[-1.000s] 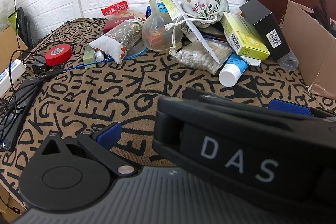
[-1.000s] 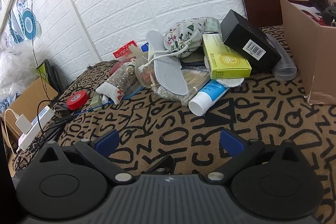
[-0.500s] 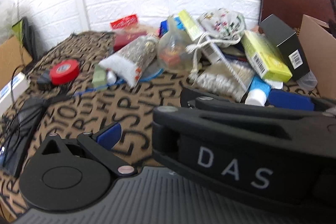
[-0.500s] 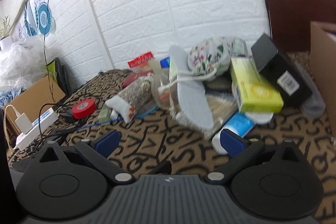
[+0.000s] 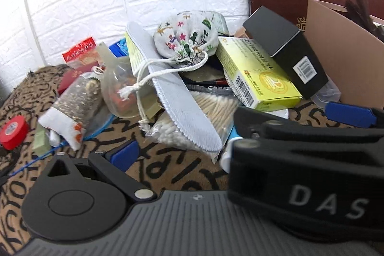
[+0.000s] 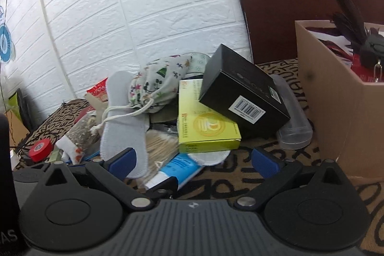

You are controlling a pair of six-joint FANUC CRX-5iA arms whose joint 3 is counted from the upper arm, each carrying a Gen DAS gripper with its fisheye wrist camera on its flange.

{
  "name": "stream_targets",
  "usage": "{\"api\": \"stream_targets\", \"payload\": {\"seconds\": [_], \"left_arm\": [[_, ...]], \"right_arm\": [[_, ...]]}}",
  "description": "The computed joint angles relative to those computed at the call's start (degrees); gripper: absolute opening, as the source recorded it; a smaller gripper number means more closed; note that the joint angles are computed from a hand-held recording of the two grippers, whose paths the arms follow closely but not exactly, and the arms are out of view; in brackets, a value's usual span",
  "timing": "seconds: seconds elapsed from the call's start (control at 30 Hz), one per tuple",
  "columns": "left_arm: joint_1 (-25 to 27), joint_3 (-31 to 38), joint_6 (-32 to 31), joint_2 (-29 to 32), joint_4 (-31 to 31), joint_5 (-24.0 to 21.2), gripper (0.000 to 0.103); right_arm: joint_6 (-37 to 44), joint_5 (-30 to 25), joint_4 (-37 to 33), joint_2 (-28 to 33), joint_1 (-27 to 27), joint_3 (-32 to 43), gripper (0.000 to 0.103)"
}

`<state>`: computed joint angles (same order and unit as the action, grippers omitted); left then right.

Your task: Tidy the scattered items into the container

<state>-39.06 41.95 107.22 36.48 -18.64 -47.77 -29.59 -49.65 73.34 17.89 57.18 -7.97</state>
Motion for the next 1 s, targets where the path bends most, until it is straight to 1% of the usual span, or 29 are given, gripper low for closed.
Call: {"api": "stream_targets", "payload": {"seconds": [0.1, 0.13, 0.17, 0.2, 0.23, 0.27, 0.3, 0.33, 0.47, 0.57, 0.63, 0.7, 0.8, 0.9, 0.97, 1.0], "left_arm": [[0.4, -0.2, 0.8, 0.1, 0.4, 0.5, 0.103], [0.6, -1.1, 0.9, -0.3, 0.5, 1.7, 0.098], [0.9, -2.7, 0.7, -0.9, 0.9, 3.5, 0.082], [1.2, -3.8, 0.0, -1.4, 1.7, 4.4, 0.069], [1.4, -3.9, -0.7, -1.4, 2.1, 3.7, 0.041], [1.9, -6.1, -1.8, -2.3, 3.4, 5.6, 0.021], [2.2, -8.2, -2.2, -3.4, 3.8, 7.4, 0.012], [2.2, -9.4, -2.0, -4.3, 3.4, 8.0, 0.004], [2.7, -14.5, -1.0, -7.6, 1.7, 10.5, 0.004], [3.7, -18.0, -1.1, -9.9, 2.3, 12.1, 0.004], [4.3, -20.8, 0.3, -11.8, 2.0, 14.3, 0.004], [4.6, -22.6, -1.0, -12.8, 3.1, 16.2, 0.004], [4.3, -23.2, -2.0, -13.7, 3.3, 16.7, 0.005], [3.8, -23.0, -0.9, -14.3, 2.7, 16.6, 0.011], [3.5, -20.1, -0.4, -12.7, 2.5, 16.0, 0.027], [3.3, -19.6, 0.5, -12.7, 1.5, 15.8, 0.032]], "right_arm": [[0.2, 1.8, 0.1, 0.8, -1.0, 0.7, 0.103], [0.7, 2.3, -0.2, 1.0, -1.2, 1.0, 0.103], [1.3, 2.6, -0.4, 1.1, -1.3, 1.1, 0.103], [1.9, 2.9, -0.8, 1.2, -1.4, 1.2, 0.103], [2.9, 3.0, -1.6, 1.2, -1.3, 1.4, 0.103], [3.2, 3.3, -1.8, 1.2, -1.3, 1.2, 0.103], [2.8, 3.6, -1.7, 1.0, -1.3, 0.8, 0.103], [2.7, 3.8, -1.9, 1.0, -1.3, 0.6, 0.103], [4.6, 5.1, -5.1, 1.3, -1.4, 1.2, 0.103], [5.9, 4.7, -5.4, 1.7, -1.0, 1.8, 0.103], [7.0, 4.6, -5.7, 2.0, -0.8, 2.4, 0.103], [6.1, 4.5, -5.3, 2.0, -0.8, 2.3, 0.103], [3.8, 4.4, -4.3, 1.4, -0.8, 1.4, 0.103], [2.0, 2.8, -3.3, 0.3, -0.7, 0.1, 0.103], [6.0, 0.0, -5.6, 0.9, 0.0, 1.4, 0.103], [7.6, -1.2, -6.3, 1.2, 0.2, 1.8, 0.103]]}}
